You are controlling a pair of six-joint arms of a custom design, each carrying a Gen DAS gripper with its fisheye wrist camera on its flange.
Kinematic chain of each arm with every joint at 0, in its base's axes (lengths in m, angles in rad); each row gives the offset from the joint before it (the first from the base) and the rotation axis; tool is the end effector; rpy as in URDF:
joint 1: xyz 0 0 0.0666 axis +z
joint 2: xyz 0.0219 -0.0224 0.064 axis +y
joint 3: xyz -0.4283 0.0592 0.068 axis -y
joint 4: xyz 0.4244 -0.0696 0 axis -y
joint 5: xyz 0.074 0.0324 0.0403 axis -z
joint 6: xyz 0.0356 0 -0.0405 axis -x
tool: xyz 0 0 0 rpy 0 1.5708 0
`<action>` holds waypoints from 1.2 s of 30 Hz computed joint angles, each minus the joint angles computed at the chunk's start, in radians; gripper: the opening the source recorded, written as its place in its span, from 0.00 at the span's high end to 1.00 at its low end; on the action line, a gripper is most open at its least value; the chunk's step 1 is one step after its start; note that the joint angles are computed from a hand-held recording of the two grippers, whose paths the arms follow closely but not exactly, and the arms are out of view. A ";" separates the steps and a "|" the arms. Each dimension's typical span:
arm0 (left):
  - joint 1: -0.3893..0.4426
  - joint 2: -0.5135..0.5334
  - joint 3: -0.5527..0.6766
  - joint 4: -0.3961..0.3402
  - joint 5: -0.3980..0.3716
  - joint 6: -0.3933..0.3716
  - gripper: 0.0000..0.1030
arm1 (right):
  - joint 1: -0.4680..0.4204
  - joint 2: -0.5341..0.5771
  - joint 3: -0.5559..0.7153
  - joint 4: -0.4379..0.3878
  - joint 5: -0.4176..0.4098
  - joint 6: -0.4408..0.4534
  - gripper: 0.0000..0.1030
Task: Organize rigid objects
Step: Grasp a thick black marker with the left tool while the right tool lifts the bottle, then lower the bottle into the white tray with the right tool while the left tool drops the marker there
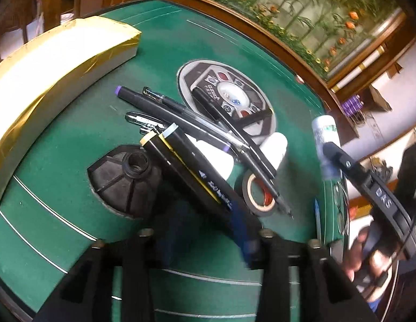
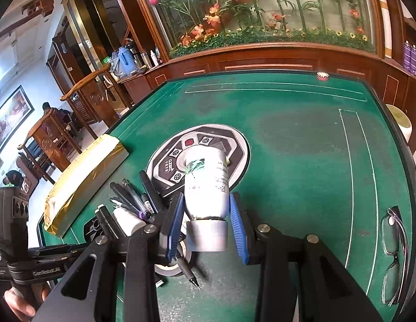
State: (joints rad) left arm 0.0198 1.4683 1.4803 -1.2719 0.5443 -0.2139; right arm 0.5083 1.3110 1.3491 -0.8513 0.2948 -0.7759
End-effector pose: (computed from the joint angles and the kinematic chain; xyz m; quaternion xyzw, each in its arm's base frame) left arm 0.5021 -0.0089 0.4692 0.1336 0.9431 -0.2464 0.1791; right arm 0.4209 0.2222 0.4995 0.1764 0.9036 0.1098 0.3747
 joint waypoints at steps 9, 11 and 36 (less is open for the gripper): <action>-0.027 0.018 -0.022 0.018 -0.008 0.051 0.76 | -0.027 -0.015 -0.015 0.023 -0.032 0.035 0.68; -0.019 0.015 -0.019 -0.018 0.013 -0.001 0.84 | -0.032 -0.016 -0.017 0.026 -0.041 0.040 0.68; 0.108 -0.178 -0.147 0.318 0.039 -0.190 0.86 | 0.002 -0.009 -0.008 0.134 -0.109 0.188 0.68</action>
